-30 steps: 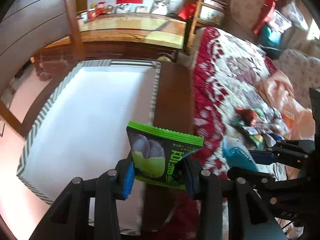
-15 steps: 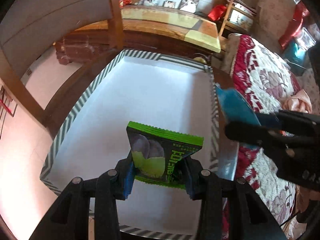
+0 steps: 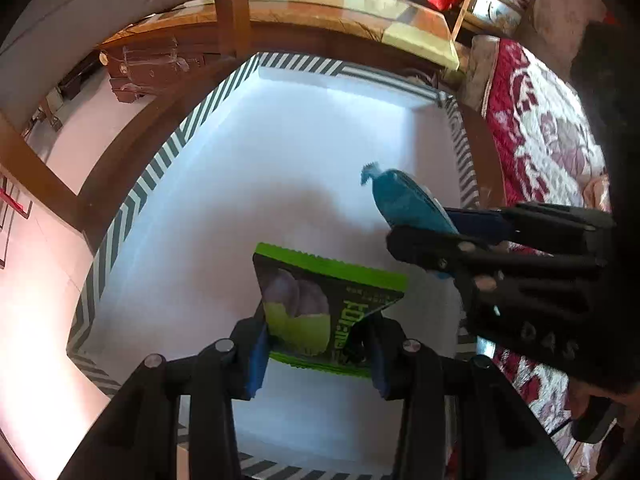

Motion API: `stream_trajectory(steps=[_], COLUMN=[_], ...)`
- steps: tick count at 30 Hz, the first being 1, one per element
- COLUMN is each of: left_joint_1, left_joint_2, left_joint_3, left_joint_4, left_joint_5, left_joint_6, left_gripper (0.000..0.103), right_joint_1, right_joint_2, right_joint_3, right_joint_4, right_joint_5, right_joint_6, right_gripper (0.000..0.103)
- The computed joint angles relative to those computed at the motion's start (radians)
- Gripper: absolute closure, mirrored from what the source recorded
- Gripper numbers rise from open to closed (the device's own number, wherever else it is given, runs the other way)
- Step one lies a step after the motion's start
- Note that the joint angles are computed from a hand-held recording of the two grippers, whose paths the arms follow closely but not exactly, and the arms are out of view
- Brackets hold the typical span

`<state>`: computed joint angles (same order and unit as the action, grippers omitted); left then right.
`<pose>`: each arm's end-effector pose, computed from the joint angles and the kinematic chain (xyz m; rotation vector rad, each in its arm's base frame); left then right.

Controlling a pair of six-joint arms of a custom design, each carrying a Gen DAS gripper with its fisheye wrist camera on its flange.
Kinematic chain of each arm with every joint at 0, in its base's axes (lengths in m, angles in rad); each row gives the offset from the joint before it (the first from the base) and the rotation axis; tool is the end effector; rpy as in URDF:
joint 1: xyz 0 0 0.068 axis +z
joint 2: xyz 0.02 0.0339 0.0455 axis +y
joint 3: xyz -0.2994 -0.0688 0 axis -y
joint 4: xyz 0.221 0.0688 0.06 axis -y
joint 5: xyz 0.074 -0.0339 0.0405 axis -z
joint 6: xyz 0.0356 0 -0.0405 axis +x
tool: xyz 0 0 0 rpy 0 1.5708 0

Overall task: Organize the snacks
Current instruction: 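Carry the green bag and blue-white packet over the white tray with both grippers, then open both grippers to drop the green bag and blue-white packet in the tray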

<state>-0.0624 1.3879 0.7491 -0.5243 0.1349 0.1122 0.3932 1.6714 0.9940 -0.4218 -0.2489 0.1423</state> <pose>0.2213 -0.0186 0.2240 0.2756 2.7123 -0.1701 0.2822 0.1266 0.2230 -0.4198 2.6777 0.4990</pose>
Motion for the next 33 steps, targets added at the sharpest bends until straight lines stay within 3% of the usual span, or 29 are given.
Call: stream_trajectory(steps=[6,10,17,21,25,33], left_joint_1=[-0.066,-0.143,-0.172,-0.180,-0.170,-0.188], left_joint_2=[-0.004,-0.012,-0.038,-0.051,-0.073,-0.142], left_joint_3=[-0.009,-0.018,-0.023,-0.023,-0.027,-0.025], left_joint_4=[-0.022,-0.033,-0.060,-0.066,-0.071,-0.113], left_joint_5=[-0.062,-0.117,-0.126,-0.120,-0.113,-0.088], left_joint_6=[-0.018,-0.055,-0.090,-0.126,-0.154,-0.211], left_gripper=[0.058,0.045,0.023,0.019,0.018,0.015], right_joint_1=[0.000,-0.026,-0.084,-0.113,-0.121,-0.184], right_joint_2=[-0.076,-0.140,-0.228,-0.283,-0.339,-0.570], right_joint_3=[-0.064,-0.117,-0.183,-0.224,-0.246,-0.312], right_joint_4=[-0.047,-0.071,-0.112,-0.110,-0.100,-0.159], right_joint_5=[0.021,0.024,0.005,-0.031,-0.053,-0.142], right_joint_6=[-0.044,-0.070,-0.061,-0.038,-0.032,-0.056], right_gripper=[0.072,0.072,0.069,0.066,0.054,0.054])
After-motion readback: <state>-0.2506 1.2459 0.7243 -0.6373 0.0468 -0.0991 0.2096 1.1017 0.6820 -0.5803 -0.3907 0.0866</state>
